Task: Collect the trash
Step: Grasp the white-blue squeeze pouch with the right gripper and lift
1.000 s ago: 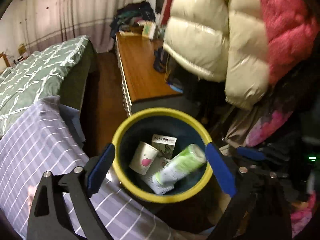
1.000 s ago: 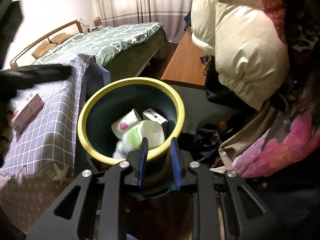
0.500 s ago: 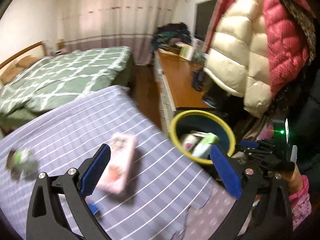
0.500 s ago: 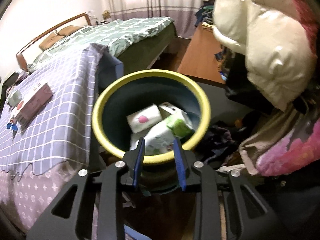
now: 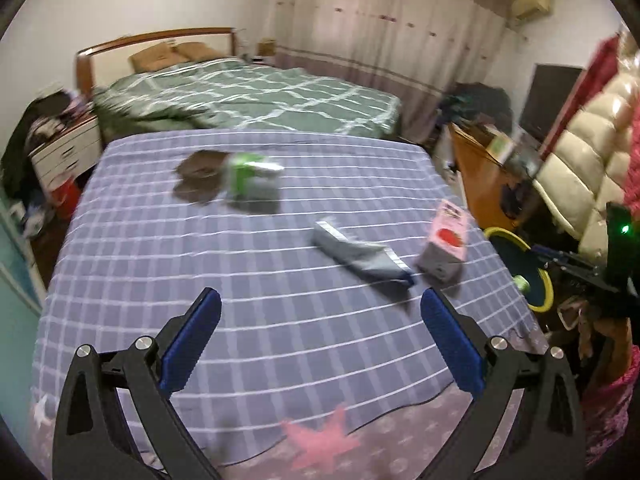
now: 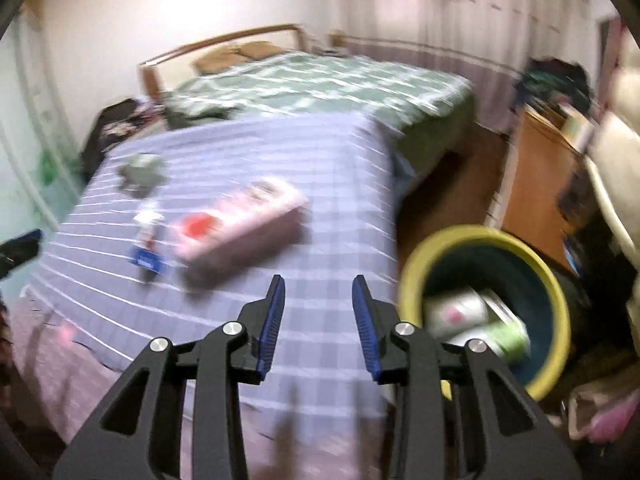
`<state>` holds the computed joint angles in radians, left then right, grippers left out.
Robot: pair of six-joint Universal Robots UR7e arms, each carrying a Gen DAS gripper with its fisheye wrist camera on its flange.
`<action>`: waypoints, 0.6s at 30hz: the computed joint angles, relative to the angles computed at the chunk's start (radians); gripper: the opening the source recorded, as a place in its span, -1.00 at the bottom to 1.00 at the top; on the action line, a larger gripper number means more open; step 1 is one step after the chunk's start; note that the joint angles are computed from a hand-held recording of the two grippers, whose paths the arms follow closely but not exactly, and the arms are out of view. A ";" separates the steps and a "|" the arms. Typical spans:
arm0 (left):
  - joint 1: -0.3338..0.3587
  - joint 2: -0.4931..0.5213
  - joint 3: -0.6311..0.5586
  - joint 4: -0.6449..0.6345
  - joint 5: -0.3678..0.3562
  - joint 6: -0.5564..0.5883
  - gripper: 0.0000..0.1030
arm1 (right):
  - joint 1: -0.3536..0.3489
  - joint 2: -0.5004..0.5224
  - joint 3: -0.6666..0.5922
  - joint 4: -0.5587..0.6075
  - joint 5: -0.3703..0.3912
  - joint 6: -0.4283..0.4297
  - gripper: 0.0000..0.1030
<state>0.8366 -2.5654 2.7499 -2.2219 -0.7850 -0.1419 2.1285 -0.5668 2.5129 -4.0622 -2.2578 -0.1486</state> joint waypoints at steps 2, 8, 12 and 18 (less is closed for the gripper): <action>0.020 -0.044 -0.006 0.017 0.017 0.025 0.91 | 0.020 -0.006 -0.062 0.106 0.058 -0.011 -0.33; 0.049 -0.105 -0.021 0.027 0.031 0.098 0.91 | 0.053 0.045 -0.267 0.383 0.163 -0.058 -0.33; 0.085 -0.072 -0.021 -0.017 0.001 0.127 0.91 | 0.050 0.109 -0.390 0.536 0.182 -0.076 -0.33; 0.126 -0.044 -0.021 -0.062 -0.023 0.155 0.91 | 0.041 0.188 -0.473 0.618 0.134 -0.070 -0.28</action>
<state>0.9625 -2.6098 2.7284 -2.2837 -0.8078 0.0129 2.1691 -0.3788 2.0394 -3.4444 -2.1241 -0.2183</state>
